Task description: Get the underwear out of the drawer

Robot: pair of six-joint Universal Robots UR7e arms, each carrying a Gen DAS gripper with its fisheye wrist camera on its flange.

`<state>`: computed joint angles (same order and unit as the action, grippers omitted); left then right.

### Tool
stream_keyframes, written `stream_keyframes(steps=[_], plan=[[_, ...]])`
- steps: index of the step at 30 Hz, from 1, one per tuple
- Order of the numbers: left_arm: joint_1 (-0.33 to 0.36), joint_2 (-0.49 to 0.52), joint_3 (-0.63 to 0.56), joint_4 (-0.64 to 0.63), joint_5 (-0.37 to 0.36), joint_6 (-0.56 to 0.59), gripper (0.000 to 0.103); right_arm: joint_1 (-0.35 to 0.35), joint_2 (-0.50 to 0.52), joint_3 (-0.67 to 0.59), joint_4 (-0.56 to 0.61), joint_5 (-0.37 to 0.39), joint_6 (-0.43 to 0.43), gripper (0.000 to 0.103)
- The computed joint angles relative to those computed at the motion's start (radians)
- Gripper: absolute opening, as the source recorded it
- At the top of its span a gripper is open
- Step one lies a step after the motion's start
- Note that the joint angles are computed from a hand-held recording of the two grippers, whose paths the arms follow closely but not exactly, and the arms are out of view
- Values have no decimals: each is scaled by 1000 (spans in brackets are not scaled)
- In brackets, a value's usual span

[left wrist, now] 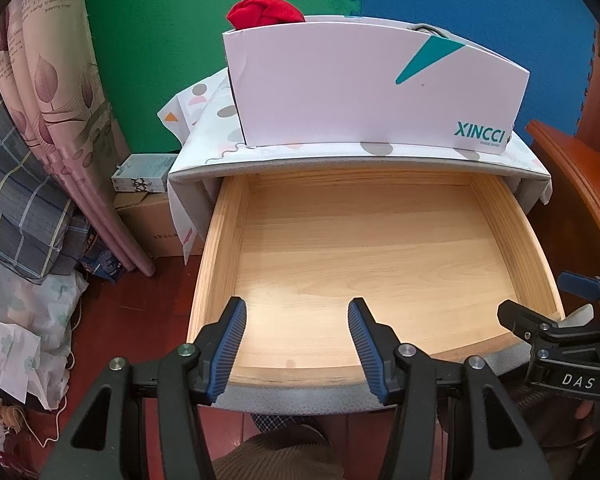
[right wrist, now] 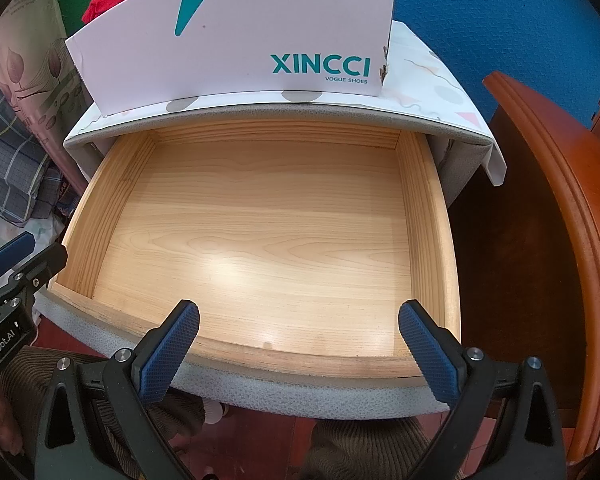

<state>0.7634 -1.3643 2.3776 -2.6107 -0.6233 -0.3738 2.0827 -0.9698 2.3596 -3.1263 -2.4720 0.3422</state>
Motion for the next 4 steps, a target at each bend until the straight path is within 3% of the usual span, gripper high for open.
stream_keyframes(steps=[4], plan=[[0,-2,0,2,1,-3,54,0,0,0,1,0,-1,99]])
